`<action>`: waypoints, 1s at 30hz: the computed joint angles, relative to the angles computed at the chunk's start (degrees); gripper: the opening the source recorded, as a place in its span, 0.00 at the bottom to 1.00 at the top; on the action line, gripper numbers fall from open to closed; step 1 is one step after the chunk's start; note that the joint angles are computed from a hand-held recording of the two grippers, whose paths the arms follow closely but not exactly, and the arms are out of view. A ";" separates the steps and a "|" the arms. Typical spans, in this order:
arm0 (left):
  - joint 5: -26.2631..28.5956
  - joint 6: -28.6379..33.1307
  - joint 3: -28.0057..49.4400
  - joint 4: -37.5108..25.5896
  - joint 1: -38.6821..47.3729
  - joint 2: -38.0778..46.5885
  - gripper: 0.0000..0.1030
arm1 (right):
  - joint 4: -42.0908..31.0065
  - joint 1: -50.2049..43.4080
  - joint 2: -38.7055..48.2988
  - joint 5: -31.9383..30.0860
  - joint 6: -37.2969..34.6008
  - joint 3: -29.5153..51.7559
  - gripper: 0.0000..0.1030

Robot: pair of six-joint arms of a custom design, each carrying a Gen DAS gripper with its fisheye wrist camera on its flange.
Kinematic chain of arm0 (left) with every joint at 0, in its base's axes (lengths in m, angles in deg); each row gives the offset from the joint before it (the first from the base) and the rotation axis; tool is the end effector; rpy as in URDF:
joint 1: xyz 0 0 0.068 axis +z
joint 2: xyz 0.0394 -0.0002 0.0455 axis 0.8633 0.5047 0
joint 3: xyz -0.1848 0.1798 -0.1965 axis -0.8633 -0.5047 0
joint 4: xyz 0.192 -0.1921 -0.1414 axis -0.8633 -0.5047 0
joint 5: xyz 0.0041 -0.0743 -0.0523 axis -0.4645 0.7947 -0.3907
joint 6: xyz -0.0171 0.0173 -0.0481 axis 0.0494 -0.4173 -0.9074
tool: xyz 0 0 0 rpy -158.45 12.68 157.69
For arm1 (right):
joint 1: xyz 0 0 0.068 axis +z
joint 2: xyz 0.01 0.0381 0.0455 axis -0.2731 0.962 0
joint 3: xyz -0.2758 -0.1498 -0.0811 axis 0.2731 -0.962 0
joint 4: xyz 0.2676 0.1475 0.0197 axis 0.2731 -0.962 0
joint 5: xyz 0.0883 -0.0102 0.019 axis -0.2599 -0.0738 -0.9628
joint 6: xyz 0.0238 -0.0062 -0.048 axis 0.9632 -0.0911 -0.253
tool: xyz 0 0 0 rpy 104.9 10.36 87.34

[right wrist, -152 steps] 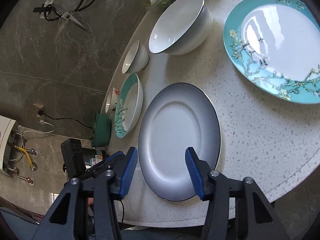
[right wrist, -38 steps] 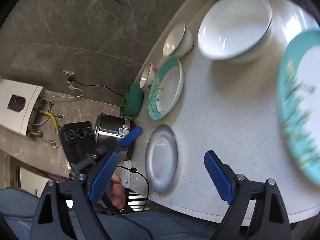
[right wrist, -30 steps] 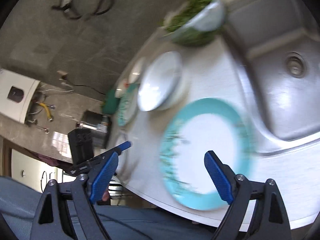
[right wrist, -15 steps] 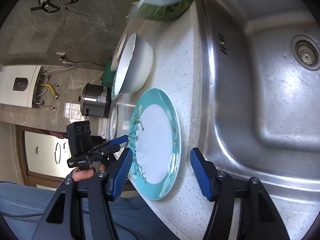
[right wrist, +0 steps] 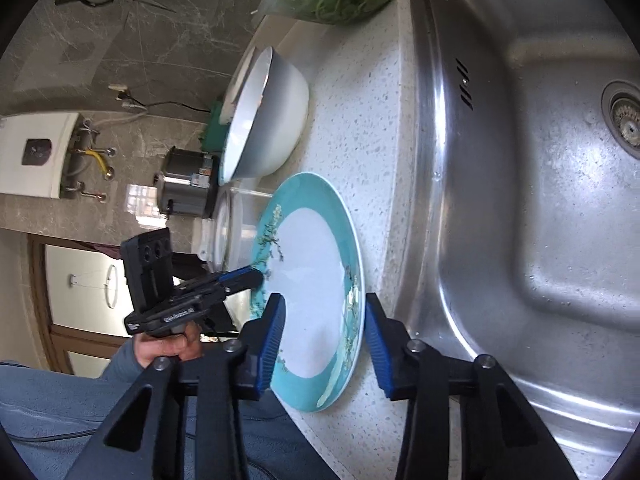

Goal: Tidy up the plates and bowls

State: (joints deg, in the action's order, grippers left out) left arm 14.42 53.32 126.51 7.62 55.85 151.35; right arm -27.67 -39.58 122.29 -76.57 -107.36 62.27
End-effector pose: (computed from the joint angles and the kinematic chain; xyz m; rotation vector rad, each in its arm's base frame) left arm 0.3320 -0.0369 0.0605 0.5467 2.8845 -0.6064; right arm 0.2492 -0.0772 0.0764 0.1918 2.6073 1.3973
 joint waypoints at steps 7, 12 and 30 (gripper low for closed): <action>-2.63 -0.09 -0.48 0.31 -0.50 -1.05 0.20 | 0.79 1.38 -1.73 4.22 3.03 -0.25 0.25; -6.64 0.26 -1.90 2.74 -3.52 -2.40 0.22 | 1.79 3.44 -3.80 9.60 4.97 -0.38 0.11; -3.89 -4.01 -1.37 1.80 -1.49 -2.70 0.15 | 1.49 3.28 -5.83 8.89 9.73 -1.31 0.12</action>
